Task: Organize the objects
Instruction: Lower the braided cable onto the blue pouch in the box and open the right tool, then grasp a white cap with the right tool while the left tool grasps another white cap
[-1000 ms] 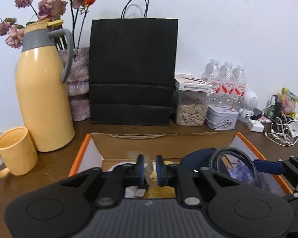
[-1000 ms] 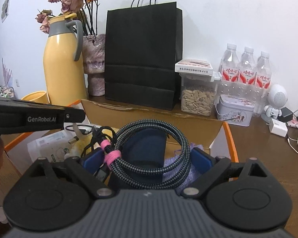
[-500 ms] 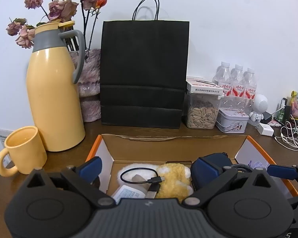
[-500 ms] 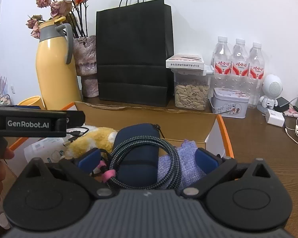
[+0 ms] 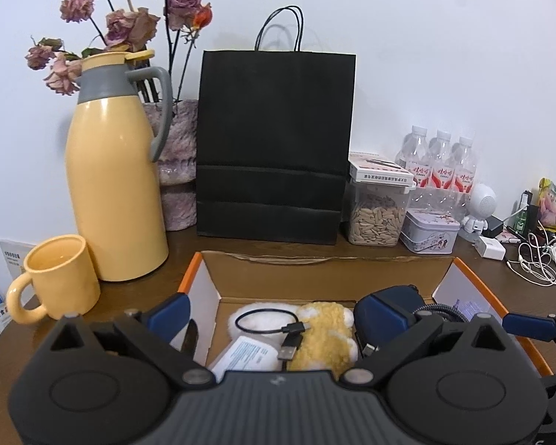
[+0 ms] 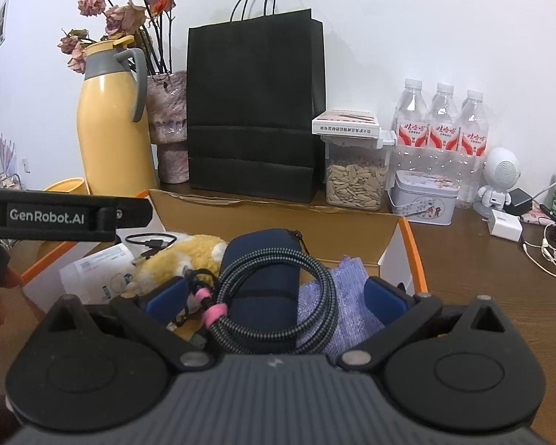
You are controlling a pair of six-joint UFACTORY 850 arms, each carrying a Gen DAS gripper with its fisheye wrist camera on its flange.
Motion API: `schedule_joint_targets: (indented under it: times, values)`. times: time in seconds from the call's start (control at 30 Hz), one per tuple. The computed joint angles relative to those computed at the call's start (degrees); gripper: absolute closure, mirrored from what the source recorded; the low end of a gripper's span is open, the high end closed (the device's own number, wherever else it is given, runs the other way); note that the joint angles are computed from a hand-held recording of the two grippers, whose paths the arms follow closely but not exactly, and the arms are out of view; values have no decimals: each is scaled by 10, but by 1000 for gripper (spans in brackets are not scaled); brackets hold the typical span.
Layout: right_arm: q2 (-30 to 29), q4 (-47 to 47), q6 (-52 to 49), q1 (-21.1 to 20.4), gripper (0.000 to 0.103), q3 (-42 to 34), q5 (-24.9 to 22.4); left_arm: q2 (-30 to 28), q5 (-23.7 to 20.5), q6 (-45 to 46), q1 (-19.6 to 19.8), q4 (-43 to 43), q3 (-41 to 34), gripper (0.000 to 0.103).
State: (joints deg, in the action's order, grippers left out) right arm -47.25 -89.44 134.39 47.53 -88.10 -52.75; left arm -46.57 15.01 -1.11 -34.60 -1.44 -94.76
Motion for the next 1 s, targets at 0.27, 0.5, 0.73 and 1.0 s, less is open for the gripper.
schedule_joint_targets:
  times: [0.27, 0.5, 0.73, 1.0]
  values:
    - [6, 15, 4, 28, 0, 9, -14, 47, 21, -4, 5, 5, 77, 2]
    - [-3, 44, -9, 54, 0, -4, -12, 89, 41, -8, 15, 15, 151, 2]
    - [-22, 80, -33, 81, 0, -31, -17, 126, 48, -15, 34, 29, 217, 2]
    - [-46, 120, -63, 101, 0, -64, 0, 144, 39, -16, 55, 53, 266, 2]
